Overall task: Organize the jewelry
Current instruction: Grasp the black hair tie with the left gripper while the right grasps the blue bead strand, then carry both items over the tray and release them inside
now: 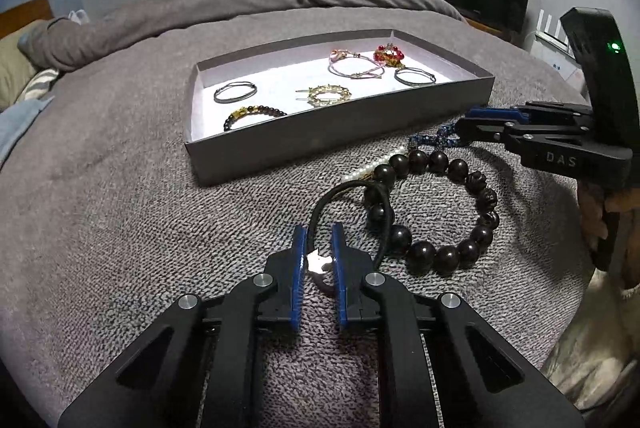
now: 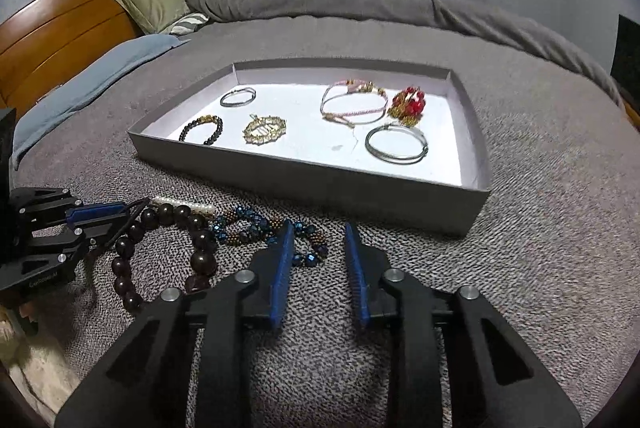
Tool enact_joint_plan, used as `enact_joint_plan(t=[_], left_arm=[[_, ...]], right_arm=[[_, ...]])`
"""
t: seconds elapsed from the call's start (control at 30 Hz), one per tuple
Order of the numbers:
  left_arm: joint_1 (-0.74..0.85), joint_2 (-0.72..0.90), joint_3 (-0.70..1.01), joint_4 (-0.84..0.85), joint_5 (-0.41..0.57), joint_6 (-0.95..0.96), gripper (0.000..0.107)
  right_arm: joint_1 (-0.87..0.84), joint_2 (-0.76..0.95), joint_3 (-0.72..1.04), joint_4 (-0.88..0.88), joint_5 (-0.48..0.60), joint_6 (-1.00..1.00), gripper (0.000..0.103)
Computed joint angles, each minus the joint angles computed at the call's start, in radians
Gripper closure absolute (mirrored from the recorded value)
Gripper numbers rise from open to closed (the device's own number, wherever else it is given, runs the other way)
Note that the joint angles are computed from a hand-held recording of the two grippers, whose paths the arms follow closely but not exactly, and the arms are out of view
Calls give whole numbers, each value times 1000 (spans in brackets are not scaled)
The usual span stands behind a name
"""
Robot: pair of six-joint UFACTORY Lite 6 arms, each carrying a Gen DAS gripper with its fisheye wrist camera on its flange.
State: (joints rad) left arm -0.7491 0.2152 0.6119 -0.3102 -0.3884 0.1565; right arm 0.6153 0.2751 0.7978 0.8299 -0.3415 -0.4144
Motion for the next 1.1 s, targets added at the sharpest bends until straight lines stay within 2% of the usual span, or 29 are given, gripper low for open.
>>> enact_joint_plan(t=[0.13, 0.3, 0.4, 0.43, 0.47, 0.6, 0.9, 1.1], left_arm=[[0, 2, 4, -7, 5, 10, 93], [1, 4, 7, -1, 8, 5, 93], [-1, 3, 6, -9, 7, 13, 93], [0, 3, 7, -8, 7, 13, 93], [-1, 4, 7, -8, 6, 12, 93], [0, 4, 6, 1, 5, 2, 93], [5, -17, -15, 29, -14, -14, 93], [-11, -103, -69, -14, -56, 23, 93]], right_arm=[[-27, 24, 20, -170, 56, 159, 79], [-11, 20, 15, -155, 57, 131, 81], [6, 15, 6, -135, 48, 111, 87], [12, 10, 2, -129, 43, 105, 94], [16, 4, -3, -145, 43, 121, 96], [53, -12, -23, -45, -7, 30, 96], [89, -85, -91, -25, -103, 13, 96], [104, -174, -124, -1, -123, -24, 96]])
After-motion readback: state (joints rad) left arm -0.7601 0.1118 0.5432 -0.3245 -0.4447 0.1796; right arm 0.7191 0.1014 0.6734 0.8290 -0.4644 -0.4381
